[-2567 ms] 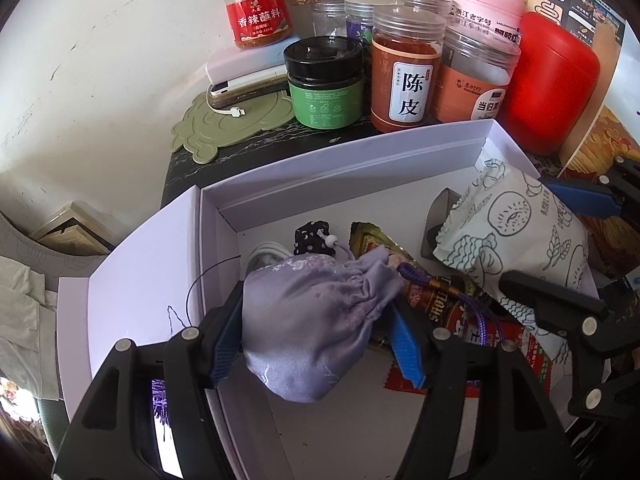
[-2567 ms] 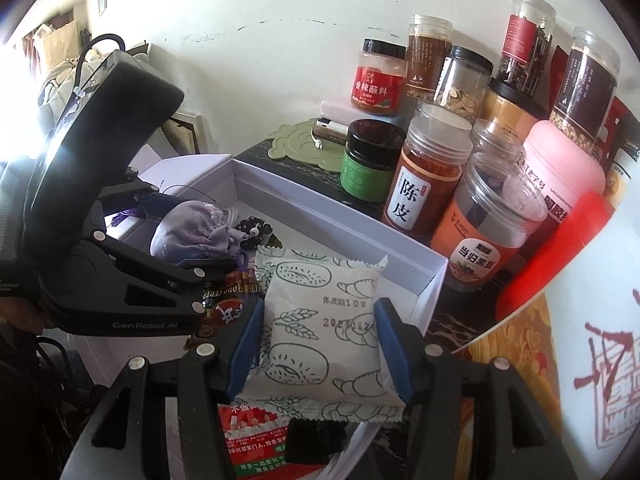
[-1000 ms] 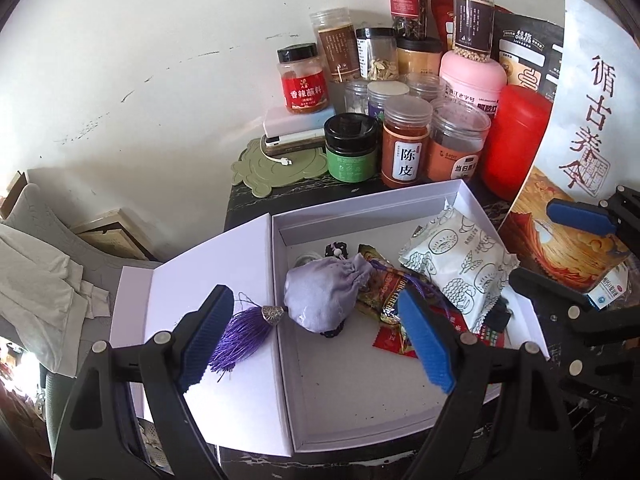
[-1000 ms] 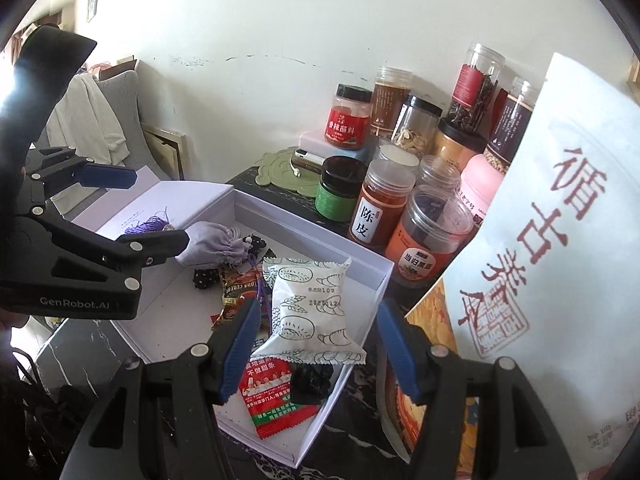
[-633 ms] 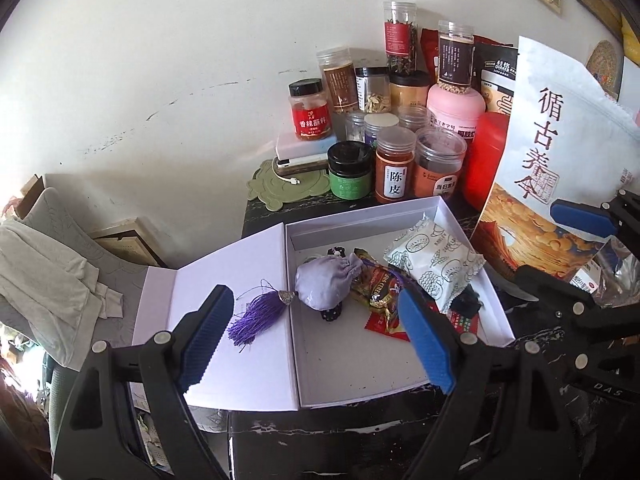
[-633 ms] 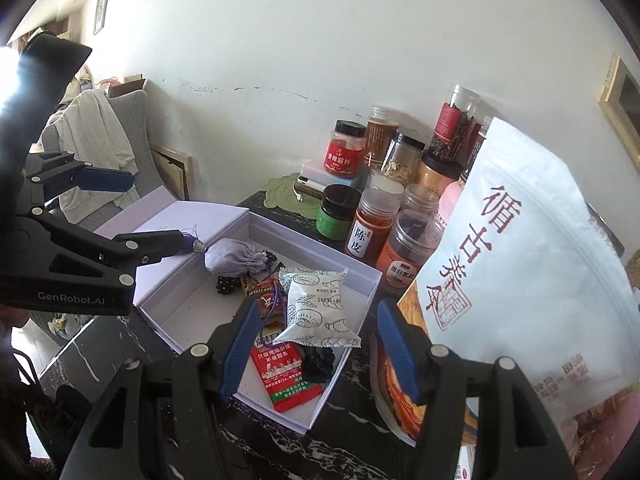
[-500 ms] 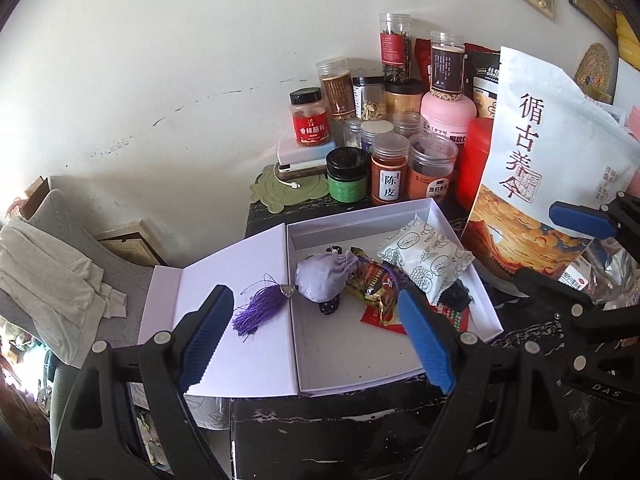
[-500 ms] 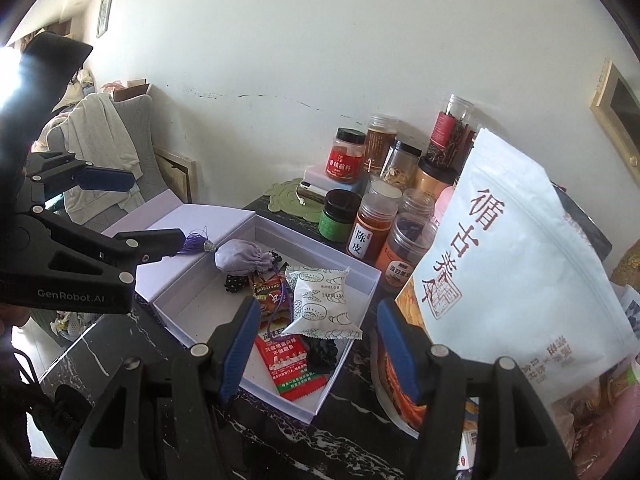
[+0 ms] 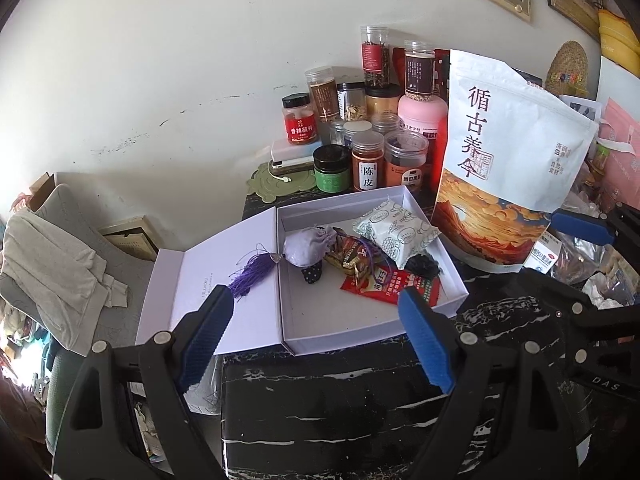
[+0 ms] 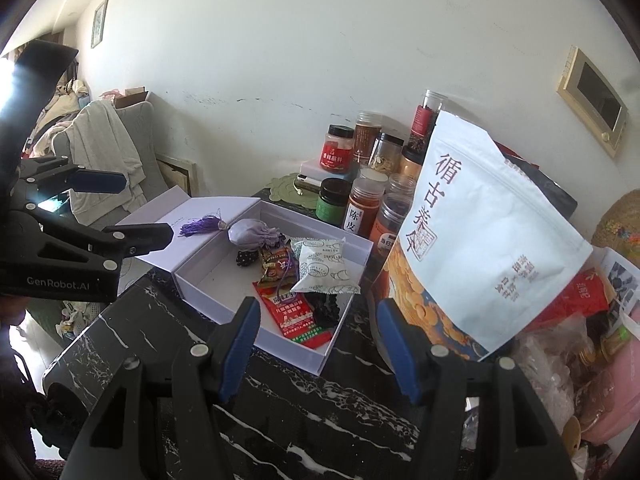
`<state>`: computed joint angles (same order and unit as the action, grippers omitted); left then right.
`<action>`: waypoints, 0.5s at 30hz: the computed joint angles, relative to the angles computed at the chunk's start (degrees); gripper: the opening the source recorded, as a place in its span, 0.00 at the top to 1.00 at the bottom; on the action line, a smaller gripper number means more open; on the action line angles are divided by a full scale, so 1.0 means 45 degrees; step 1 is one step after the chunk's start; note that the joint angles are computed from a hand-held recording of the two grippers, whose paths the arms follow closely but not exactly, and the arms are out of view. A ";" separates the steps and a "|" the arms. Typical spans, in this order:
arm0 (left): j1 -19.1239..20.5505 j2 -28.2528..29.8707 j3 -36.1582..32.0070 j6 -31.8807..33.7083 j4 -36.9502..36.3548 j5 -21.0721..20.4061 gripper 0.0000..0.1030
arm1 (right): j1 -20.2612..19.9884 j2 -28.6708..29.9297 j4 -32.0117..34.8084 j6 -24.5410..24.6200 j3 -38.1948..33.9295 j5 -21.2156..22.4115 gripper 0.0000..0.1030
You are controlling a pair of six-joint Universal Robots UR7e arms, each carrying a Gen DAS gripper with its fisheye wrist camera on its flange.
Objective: Organize objects
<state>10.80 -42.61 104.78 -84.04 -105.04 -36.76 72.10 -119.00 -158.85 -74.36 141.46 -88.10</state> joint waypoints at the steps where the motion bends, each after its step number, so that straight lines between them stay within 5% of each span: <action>1: -0.0073 0.0028 0.0036 -0.0066 -0.0056 -0.0095 0.19 | -0.0127 -0.0114 0.0014 -0.0056 0.0069 0.0066 0.40; 15: -0.0799 0.0297 0.0188 -0.1554 0.0584 -0.0918 0.19 | -0.1717 -0.1743 0.0598 -0.0627 0.0997 0.0929 0.40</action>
<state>7.20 -41.28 105.62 -91.03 -102.41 -40.89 64.38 -126.84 -156.15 -77.18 145.95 -83.92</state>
